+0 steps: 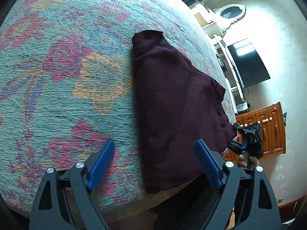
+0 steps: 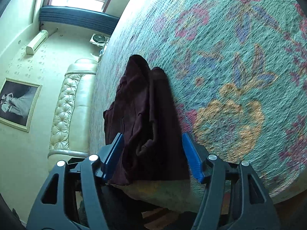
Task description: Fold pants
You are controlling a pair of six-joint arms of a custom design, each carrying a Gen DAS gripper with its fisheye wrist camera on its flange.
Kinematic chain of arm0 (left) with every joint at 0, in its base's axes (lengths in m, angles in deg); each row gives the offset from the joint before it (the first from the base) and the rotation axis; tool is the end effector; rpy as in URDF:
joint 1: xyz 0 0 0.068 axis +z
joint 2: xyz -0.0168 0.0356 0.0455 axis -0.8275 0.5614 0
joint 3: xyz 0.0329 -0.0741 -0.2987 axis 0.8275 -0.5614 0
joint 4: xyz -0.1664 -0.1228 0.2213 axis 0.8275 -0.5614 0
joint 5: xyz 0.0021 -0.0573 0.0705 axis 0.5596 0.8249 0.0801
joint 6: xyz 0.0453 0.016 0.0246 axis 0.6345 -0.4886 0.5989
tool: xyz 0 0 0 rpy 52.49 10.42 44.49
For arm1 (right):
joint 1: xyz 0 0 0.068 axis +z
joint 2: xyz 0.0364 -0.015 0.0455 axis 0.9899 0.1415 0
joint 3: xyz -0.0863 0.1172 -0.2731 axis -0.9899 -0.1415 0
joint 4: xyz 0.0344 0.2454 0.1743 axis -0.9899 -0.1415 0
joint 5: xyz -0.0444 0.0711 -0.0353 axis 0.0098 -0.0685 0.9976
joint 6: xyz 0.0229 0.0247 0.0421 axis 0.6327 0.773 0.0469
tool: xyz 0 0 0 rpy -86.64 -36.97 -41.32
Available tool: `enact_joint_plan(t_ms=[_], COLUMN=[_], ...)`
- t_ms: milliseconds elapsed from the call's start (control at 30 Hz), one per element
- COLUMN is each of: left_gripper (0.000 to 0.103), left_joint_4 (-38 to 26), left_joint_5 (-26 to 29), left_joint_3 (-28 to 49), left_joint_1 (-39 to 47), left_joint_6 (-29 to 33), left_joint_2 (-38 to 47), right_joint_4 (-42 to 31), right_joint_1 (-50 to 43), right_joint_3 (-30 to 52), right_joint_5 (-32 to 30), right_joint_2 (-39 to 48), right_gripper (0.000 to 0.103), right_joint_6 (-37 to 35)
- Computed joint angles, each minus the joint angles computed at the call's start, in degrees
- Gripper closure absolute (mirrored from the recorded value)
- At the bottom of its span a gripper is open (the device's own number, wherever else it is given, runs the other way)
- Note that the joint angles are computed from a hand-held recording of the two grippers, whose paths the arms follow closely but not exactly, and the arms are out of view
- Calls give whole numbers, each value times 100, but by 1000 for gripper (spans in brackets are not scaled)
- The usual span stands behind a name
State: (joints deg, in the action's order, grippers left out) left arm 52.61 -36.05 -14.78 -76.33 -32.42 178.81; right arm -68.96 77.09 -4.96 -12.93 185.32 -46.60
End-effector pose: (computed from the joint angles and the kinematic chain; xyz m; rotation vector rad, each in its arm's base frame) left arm 0.2481 -0.1039 0.0738 -0.5271 2.4924 -0.9044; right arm 0.3882 -0.0015 0.0685 0.0980 2.6174 1.5185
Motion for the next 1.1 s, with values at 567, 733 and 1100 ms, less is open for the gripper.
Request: enact_joint_plan(t_ms=[567, 733, 1100], left_gripper=[28, 78, 87], left_joint_4=[748, 410, -538], left_joint_5=[329, 126, -268], left_joint_3=[448, 498, 326], left_joint_1=[-278, -302, -294], left_joint_6=[-607, -561, -194], left_joint_2=[780, 748, -327], right_joint_4=[663, 787, 1697], right_joint_1=[630, 739, 1385], right_joint_3=[-352, -395, -715], right_joint_5=[417, 421, 413], right_joint_2=[-243, -347, -886], right_gripper=[60, 70, 72], right_joint_6=[418, 446, 1588])
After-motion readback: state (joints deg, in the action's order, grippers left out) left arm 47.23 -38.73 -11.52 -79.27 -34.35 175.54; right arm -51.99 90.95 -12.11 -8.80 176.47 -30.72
